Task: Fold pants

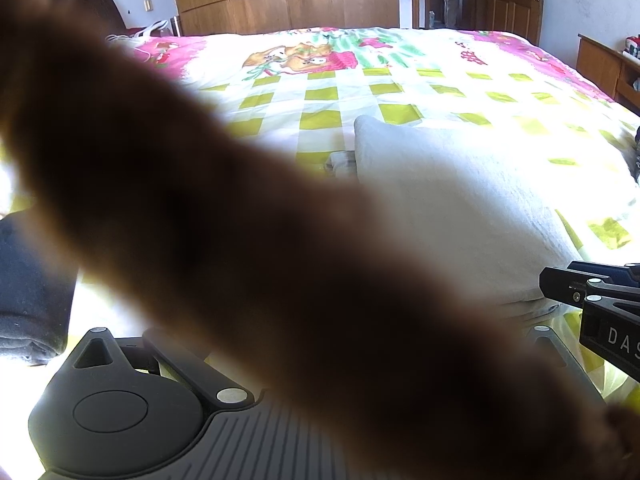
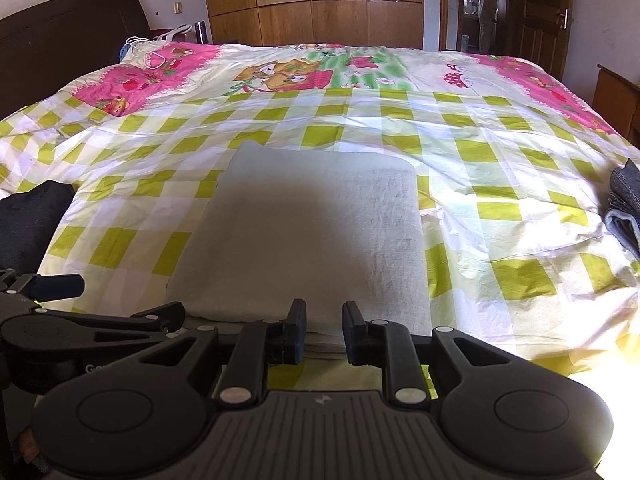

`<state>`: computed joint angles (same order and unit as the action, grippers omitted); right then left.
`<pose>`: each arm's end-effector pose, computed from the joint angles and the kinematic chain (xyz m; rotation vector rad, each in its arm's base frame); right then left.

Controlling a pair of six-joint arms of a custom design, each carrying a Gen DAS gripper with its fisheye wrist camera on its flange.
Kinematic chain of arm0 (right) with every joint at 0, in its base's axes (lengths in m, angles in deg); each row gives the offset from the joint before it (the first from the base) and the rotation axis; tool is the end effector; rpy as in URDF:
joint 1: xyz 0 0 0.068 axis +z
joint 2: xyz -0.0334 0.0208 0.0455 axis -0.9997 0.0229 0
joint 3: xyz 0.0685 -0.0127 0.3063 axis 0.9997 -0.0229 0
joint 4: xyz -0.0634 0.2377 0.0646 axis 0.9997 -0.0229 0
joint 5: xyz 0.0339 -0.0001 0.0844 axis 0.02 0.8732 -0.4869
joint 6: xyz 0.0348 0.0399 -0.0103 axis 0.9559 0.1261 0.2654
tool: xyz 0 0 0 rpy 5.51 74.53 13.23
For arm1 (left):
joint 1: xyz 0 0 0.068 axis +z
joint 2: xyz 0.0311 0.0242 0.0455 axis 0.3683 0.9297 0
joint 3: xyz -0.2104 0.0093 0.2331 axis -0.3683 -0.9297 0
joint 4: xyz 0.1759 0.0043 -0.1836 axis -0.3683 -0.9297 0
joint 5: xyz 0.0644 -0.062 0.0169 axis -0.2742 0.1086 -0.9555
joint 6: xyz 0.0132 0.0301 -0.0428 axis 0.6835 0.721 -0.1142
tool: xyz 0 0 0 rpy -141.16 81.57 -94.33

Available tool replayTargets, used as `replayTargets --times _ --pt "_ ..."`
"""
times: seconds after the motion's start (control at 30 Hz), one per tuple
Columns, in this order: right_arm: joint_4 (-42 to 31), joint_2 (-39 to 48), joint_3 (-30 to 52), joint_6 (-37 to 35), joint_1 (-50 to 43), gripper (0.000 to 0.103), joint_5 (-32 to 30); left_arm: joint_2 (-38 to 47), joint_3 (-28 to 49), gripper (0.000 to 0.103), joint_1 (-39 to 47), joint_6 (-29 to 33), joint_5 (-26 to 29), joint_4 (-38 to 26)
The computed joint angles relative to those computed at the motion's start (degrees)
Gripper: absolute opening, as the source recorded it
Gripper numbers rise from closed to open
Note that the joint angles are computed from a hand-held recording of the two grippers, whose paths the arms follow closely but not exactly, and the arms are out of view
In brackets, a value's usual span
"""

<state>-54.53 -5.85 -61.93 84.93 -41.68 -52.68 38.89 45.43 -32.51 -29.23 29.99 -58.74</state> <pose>0.1673 0.1620 0.1750 -0.2689 2.3663 0.1941 0.1519 -0.1732 0.1601 -0.0702 2.4158 0.1496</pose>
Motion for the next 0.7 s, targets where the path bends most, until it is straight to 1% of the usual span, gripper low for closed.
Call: replayTargets --times 0.5,0.7 --pt "-0.91 0.17 0.7 0.19 1.28 0.036 1.55 0.15 0.35 0.101 -0.55 -0.62 -0.73 -0.39" --pt "-1.23 -0.45 0.68 0.23 2.29 0.036 3.1 0.29 0.62 0.101 -0.73 -0.78 -1.0 -0.7"
